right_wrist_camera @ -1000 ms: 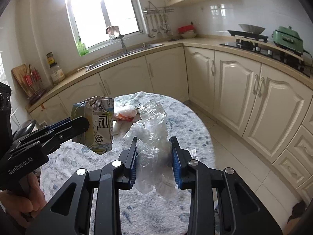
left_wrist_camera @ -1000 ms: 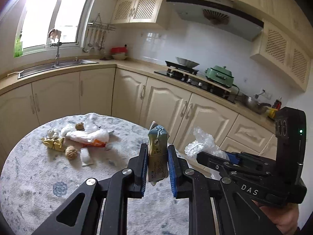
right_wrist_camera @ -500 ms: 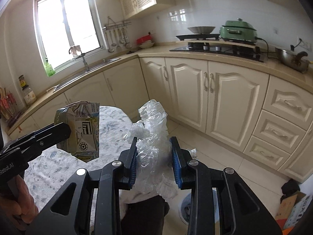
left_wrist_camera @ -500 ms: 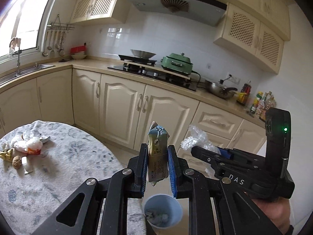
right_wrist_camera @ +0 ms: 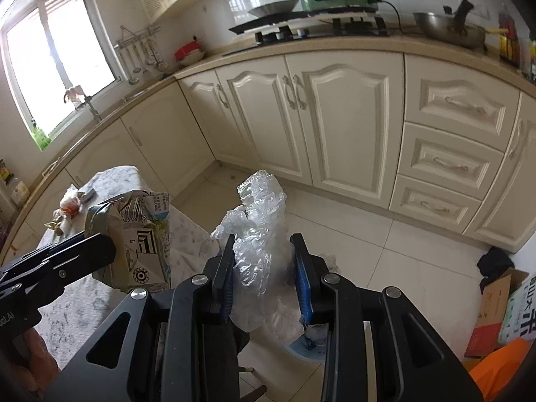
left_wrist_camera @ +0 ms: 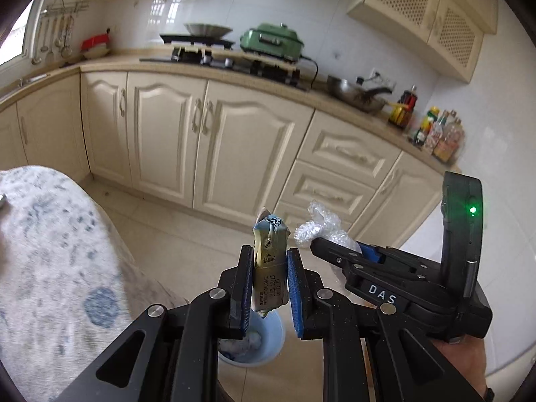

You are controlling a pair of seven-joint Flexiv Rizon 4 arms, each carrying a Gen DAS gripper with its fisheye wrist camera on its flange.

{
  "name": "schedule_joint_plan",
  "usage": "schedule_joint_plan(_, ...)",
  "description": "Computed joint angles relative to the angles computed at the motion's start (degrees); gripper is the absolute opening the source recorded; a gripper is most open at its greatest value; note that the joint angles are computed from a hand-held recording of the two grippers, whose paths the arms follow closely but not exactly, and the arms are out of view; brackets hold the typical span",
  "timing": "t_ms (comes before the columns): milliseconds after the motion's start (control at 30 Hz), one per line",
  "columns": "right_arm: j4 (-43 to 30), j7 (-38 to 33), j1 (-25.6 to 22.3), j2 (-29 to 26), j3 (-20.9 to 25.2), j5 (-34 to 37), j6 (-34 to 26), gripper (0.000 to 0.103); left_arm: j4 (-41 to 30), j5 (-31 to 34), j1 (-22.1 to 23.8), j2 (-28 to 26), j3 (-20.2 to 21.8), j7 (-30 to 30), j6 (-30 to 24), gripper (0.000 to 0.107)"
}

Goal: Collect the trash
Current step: 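Carry the clear wrap and milk carton over the blue bin, then open both tools over the blue bin to drop the wrap and carton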

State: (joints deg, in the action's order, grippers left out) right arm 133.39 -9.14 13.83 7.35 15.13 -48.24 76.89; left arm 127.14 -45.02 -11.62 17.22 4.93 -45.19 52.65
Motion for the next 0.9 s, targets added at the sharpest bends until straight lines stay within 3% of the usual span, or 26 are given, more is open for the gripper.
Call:
schedule_joint_plan(367,5.43,-0.69,-0.93,-7.72,-4.27,5.6,8.97,0.03,-11.65,7.45,2.01,-18.32,-6.52,-6.6,-0.74,0.016)
schedule_joint_plan(600,6.87,-3.96,0.52,-12.16,-7.16,12.36,13.56,0.039,-21.18,17.46,2.55,-29.84,-9.14,-14.48,-3.0,0.017)
schedule_joint_plan(667,7.27,-3.73,1.42,-12.49,-8.59,12.86,14.17,0.043,-23.8,20.19,2.27,-32.26,-9.47,-17.02,-3.63,0.024)
schedule_joint_plan(767,8.38,-1.39,2.99,-12.4,-11.66,10.56,15.83,0.06,-24.96,21.71,2.37,-33.65,-9.86,-18.32,-3.24,0.051)
schedule_joint_plan(833,9.05,0.07,3.42,-11.99,-13.05,8.73,16.21,0.073,-25.66,22.43,2.17,-34.42,-10.1,-19.24,-1.8,0.075)
schedule_joint_plan(900,9.36,2.21,3.3,-11.56,-13.65,6.74,15.73,0.086,-26.08,24.2,1.7,-34.76,-9.78,-21.02,-0.41,0.086)
